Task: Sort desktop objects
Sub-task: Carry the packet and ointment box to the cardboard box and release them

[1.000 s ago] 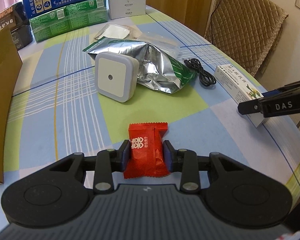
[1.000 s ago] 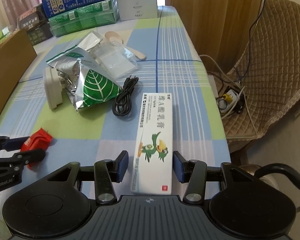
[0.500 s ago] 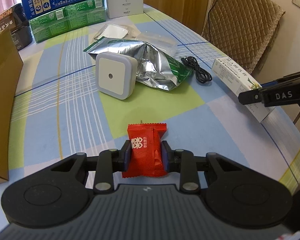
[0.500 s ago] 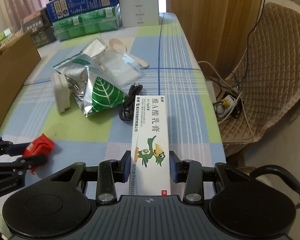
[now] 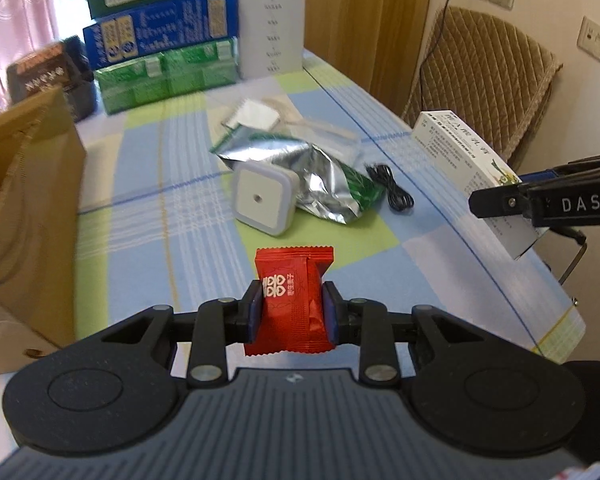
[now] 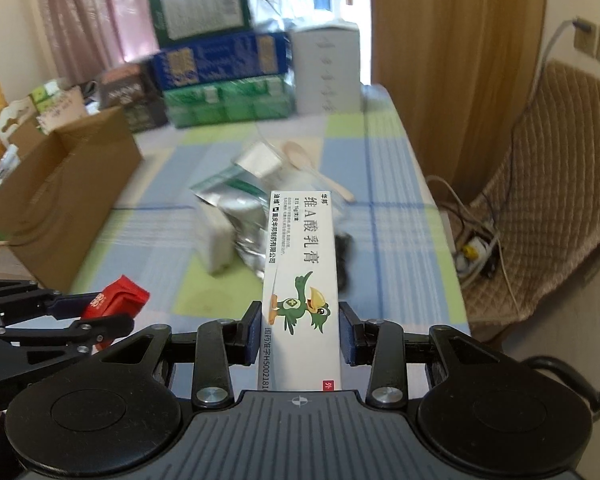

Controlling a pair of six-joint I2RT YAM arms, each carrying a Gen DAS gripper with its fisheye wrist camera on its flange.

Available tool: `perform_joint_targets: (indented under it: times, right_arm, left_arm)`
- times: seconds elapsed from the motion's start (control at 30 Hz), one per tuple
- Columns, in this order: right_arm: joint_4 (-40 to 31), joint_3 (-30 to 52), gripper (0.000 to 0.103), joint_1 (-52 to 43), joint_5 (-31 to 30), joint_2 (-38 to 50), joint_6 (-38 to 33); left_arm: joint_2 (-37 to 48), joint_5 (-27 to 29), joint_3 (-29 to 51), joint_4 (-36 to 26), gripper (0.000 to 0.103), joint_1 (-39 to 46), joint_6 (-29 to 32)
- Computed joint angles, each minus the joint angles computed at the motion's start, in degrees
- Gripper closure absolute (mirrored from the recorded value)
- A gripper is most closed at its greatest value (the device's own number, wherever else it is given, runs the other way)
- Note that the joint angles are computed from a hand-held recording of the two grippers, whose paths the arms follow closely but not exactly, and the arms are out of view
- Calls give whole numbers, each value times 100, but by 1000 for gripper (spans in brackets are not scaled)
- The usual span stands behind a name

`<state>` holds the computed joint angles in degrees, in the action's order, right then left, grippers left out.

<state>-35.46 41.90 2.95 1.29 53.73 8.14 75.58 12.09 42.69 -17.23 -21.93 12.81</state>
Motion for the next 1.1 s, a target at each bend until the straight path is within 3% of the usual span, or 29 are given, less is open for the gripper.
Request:
perform_joint_targets:
  times: [0.27, 0.57, 0.87, 1.1]
  right_arm:
    - [-301, 558, 68, 1766, 990, 103, 891]
    - [-118, 1255, 68, 3222, 1589, 994, 1500]
    - [352, 2398, 68, 3979, 1573, 2544, 1657]
    - [607, 3604, 68, 4037, 1195, 3885, 1659]
  left_arm:
    - [-818, 616, 333, -999, 77, 1086, 574]
    - [-1024, 1464, 1004, -1858, 77, 2673, 1494]
    - [-347, 2105, 1830, -2245, 77, 4331, 2462]
    - [722, 2152, 2889, -2272, 77, 4935, 2691]
